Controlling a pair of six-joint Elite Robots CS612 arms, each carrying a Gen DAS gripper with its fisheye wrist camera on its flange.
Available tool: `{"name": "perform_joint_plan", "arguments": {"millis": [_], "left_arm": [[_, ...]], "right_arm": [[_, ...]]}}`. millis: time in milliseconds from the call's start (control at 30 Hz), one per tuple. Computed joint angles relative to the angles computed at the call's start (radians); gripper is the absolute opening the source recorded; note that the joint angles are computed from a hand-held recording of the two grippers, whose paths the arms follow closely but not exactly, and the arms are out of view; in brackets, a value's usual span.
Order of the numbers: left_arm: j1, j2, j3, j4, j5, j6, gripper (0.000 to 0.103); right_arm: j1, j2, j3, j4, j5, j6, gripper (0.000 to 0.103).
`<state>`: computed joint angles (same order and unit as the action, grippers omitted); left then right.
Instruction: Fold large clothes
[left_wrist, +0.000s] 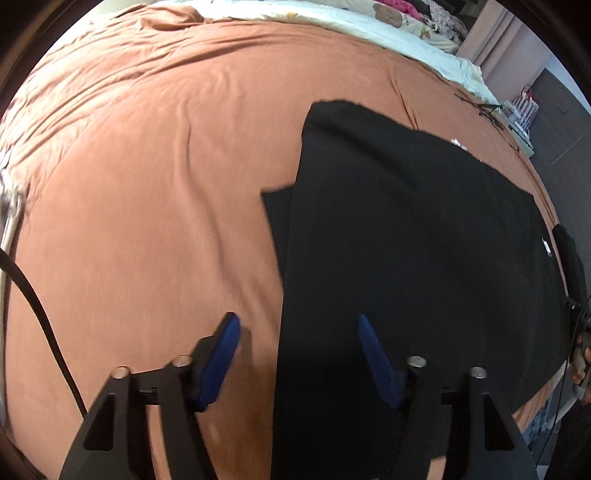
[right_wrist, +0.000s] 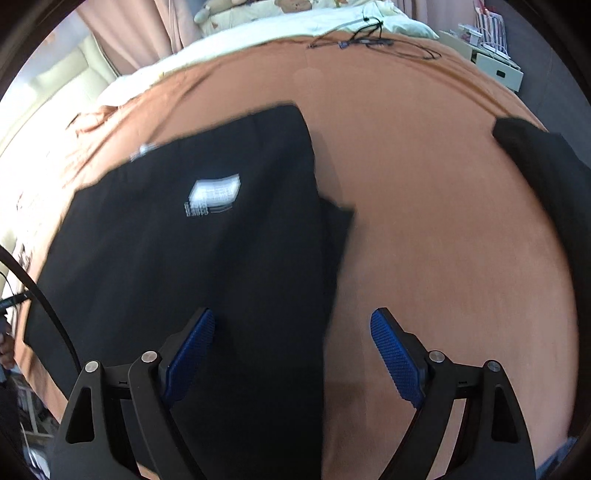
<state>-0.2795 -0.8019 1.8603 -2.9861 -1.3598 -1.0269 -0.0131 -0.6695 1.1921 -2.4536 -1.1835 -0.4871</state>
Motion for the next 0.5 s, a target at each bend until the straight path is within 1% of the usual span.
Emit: {"name": "perform_joint_plan", "arguments": {"millis": [33,100,133,200,300,367,433,467,500], "left_arm": [[-0.004,-0.002,0.013,-0.013,-0.015,-0.013,0.052],[-0.012,-0.004,0.028,-0.017,-0.03,-0.03,0.044],[-0.019,-0.006,0.038,-0.013,-0.03,-0.038,0.042],[-0.032,-0.01,0.056,-0.017,-0.013,-0.06,0.042],[-0.048,-0.018,0.08,-0.015,0.006,-0.086,0.036],[-0.06,-0.028,0.092,0.005,0.019,-0.092,0.034],[-0.067,-0.041,0.107,0.012,0.02,-0.109,0.03],[-0.069,-0.047,0.114,0.011,0.019,-0.116,0.029],[-0.072,-0.055,0.126,0.0,0.024,-0.127,0.028]], "right_arm": [[-0.003,-0.003,0.007,0.003,-0.001,0.0,0.086],[-0.014,-0.018,0.043,0.0,0.0,0.006,0.086],[-0.021,-0.026,0.063,-0.003,0.001,0.008,0.086],[-0.032,-0.037,0.093,-0.023,0.006,0.01,0.086],[-0.049,-0.057,0.136,-0.062,0.007,0.024,0.086],[-0.054,-0.063,0.145,-0.068,0.002,0.035,0.086],[-0.061,-0.082,0.164,-0.065,-0.006,0.047,0.086],[-0.063,-0.091,0.176,-0.071,-0.009,0.049,0.084],[-0.066,-0.105,0.188,-0.074,-0.005,0.048,0.077]]}}
